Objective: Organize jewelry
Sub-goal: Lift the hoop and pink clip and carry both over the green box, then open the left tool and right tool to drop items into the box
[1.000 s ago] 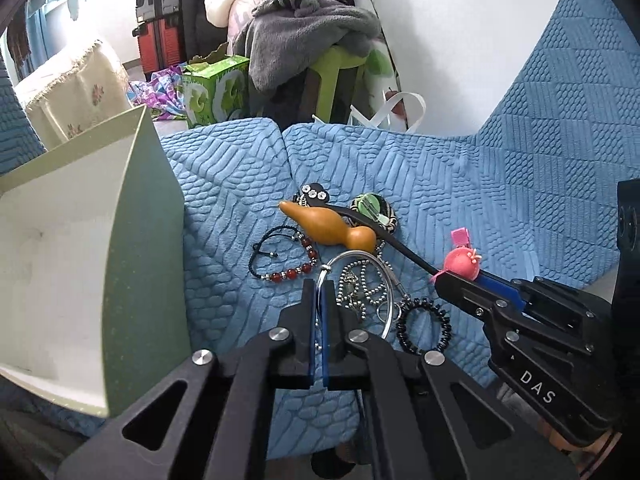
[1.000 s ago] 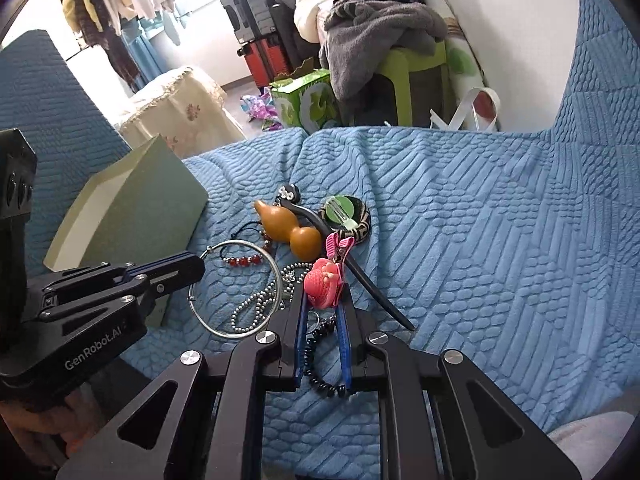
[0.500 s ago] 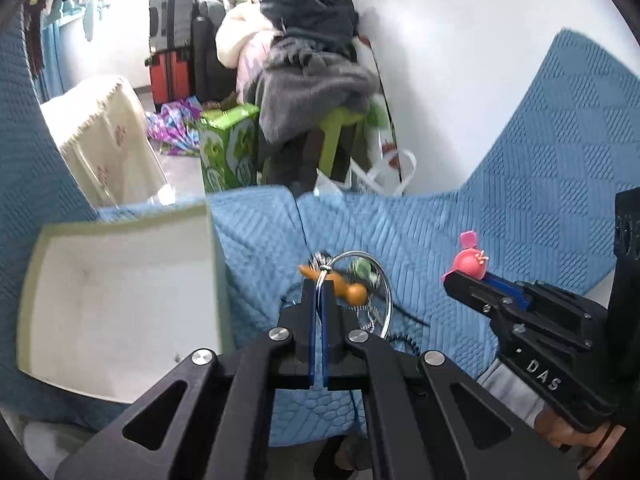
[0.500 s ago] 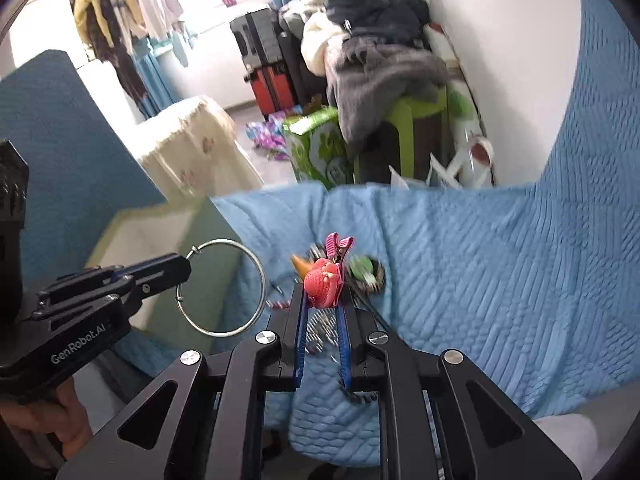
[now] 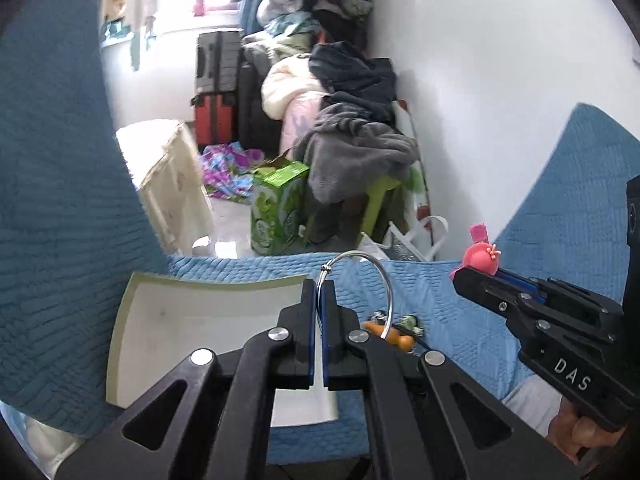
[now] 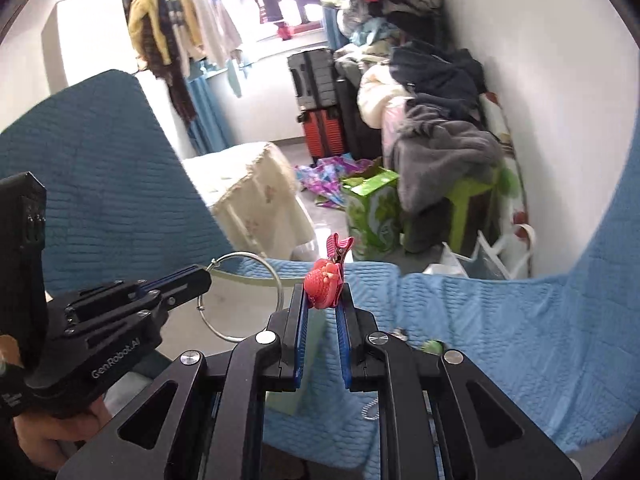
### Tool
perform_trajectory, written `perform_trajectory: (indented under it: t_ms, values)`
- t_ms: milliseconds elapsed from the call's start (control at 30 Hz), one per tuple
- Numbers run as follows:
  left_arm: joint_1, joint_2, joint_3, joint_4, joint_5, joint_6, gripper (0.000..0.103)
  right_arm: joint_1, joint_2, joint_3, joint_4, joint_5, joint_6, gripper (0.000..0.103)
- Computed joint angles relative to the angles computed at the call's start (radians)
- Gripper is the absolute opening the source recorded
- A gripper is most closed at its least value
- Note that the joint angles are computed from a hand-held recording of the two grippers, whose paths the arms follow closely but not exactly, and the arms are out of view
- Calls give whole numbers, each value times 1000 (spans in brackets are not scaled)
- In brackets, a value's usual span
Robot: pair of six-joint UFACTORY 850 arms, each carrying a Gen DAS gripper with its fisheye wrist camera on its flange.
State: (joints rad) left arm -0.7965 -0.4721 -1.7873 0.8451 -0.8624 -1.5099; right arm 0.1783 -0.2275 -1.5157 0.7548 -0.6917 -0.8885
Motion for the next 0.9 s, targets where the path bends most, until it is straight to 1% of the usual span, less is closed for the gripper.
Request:
perform_trajectory:
  t_ms: [100, 233, 433, 600, 667, 800, 900]
  values:
    - [18, 55, 105, 11, 32, -62, 1, 49, -21, 4, -45, 1, 35, 12]
    - [49, 112, 224, -11, 70, -104, 1, 91, -50, 14, -84, 8, 62, 12]
    - [85, 153, 336, -58, 95, -105, 1, 141, -112, 5, -157, 4, 107, 12]
    - [109, 156, 382, -131, 143, -87, 2, 185, -160, -8, -245, -17, 151, 12]
    - [114, 146, 381, -153, 147, -70, 2, 194, -165, -6, -251, -25, 149, 12]
    - [118, 142, 394, -172, 164, -66, 2, 215, -181, -9, -324, -10, 192, 12]
    - [119, 143, 405, -179, 180, -77, 2, 214, -190, -15, -327, -15, 198, 12]
